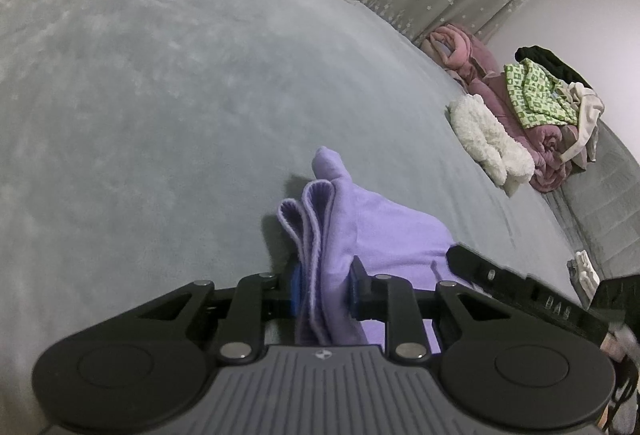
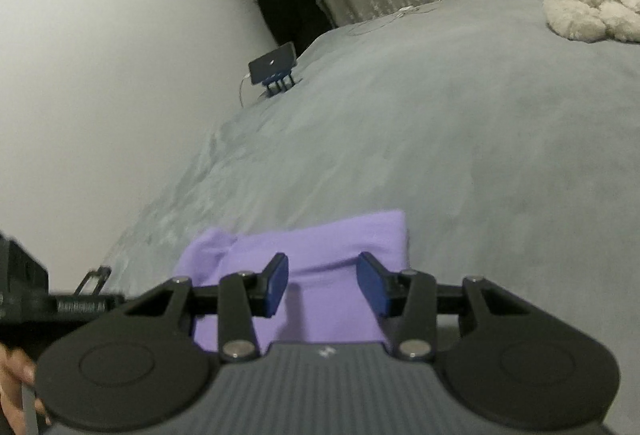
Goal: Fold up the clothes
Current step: 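Hold the pants edge with the left gripper while the right gripper opens and lifts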
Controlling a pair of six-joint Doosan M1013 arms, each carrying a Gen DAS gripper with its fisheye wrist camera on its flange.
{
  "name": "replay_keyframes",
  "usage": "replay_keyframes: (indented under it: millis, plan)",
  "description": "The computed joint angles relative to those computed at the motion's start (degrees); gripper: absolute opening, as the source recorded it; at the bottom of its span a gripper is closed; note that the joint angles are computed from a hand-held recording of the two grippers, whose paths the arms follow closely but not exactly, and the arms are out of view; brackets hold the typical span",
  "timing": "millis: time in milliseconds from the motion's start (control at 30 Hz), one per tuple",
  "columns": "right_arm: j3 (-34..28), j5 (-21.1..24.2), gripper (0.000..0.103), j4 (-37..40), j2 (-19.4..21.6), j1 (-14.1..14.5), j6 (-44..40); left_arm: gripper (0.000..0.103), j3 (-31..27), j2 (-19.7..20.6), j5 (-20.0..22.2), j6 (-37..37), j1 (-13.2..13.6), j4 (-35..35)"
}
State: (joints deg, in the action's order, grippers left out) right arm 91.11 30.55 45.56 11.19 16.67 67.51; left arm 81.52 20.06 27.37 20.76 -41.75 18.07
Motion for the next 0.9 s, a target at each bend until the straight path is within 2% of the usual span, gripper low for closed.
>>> replay_keyframes:
  millis: [100,167,267,333,500,567,667,800,900]
  plan:
    - [-1.2,0.4,0.041,-3.5,0.8,-0.4,3.3,0.023,0.0,0.0,0.1,-0.3,-0.1,0.8]
    - [-1.6,1.5,0.041,-3.1,1.5,-1.1,3.7,0.023,0.0,0.0,0.2,-0.5,-0.2,1.2]
    - [-2.6,1.1,0.041,-7.6,2.6,-1.0,8.0,0.023,0.0,0.0,0.3,-0.5,-0.2,1.3]
    - [-2.3,-0.3,0.041,-6.7,2.7,-0.9,7.3,0.023,0.0,0.0,0.2,-0.6,-0.2,1.2]
    - [-1.4,-5.1,0.041,-15.7,1.7,0.8,14.0,0.023,0.0,0.0,0.1,-1.2,-0.2,1.5]
    - [-0.8,-6.3,0.043,-15.8,0.8,0.6,16.2,0.023,-0.1,0.0,0.2,-1.5,-0.3,1.5]
    - [-0.5,-4.0,0.056,-9.7,0.0,-0.4,13.9,0.023,-0.3,0.1,0.5,-1.2,-0.3,1.3]
    - [-0.3,2.2,0.056,-4.0,-0.4,-1.8,13.1,0.023,-0.5,0.2,0.9,-1.1,-0.3,1.4]
    - [0.1,5.1,0.054,-1.1,-0.6,-2.5,13.5,0.023,-0.7,0.3,1.4,-1.5,-0.4,2.0]
